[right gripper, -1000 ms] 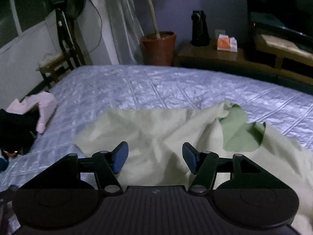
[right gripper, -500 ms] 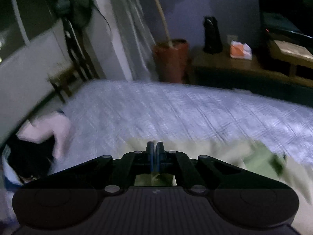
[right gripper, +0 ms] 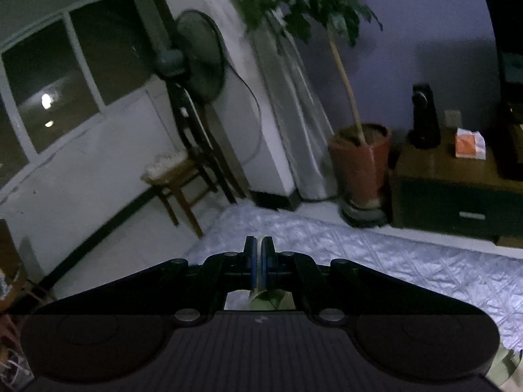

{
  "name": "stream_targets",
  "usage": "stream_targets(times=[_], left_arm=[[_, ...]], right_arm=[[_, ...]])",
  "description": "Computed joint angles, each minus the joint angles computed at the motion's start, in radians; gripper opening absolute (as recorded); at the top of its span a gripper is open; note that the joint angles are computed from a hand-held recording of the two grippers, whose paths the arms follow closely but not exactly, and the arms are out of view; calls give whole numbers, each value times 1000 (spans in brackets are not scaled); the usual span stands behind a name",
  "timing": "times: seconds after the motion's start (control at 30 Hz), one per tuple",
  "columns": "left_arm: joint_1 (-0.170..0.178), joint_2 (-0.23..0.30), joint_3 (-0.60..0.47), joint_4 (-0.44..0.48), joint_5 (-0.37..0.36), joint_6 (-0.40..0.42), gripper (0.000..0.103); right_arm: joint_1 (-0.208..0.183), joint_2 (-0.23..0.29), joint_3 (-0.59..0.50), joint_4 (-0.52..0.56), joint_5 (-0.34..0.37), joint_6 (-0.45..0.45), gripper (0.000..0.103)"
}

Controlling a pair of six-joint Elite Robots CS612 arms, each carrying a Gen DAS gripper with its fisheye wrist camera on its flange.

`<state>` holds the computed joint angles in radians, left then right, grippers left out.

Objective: Fold clothes

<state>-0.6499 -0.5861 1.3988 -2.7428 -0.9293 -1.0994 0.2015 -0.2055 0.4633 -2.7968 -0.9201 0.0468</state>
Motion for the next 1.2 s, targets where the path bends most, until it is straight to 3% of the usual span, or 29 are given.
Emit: stream_targets(times=[0.17,0.3,0.4,0.5,0.67,0.77,0.87,0.93,0.97,1.0,1.07,1.2], left_arm=[[-3,3,-5,-12,-2,10,95],[-6,6,-10,-13,-4,17,95],[-11,11,-20,-13,0,36,95],[-17,17,-29,-14,7,55,95],[-26,33,-55,-13,22,106,95],[-32,44,-72,-18,36,139,95],[-35,56,-94,-17,43,158,95],[-37,65,-109,-20,47,168,95],[-37,70,-117,-26,48,172,95],[-37,76,-126,-33,52,176,95],[-38,91,-149,-41,63,180,95],[-37,128,-208,-58,73,216,95]], right_arm=[[-42,-125,256,-285,15,168,4],[-88,-231,502,-501,-61,309,4],[-115,-294,686,-566,-155,362,4],[-139,-317,815,-512,-220,407,4],[-154,-303,894,-380,-358,343,4],[-155,-295,894,-307,-366,339,5],[-130,-304,907,-332,-488,157,15],[-110,-306,912,-400,-601,43,32],[-101,-304,912,-438,-640,-3,36],[-96,-300,911,-477,-657,-28,42],[-89,-293,900,-495,-659,-63,44],[-89,-272,854,-340,-660,-119,44]])
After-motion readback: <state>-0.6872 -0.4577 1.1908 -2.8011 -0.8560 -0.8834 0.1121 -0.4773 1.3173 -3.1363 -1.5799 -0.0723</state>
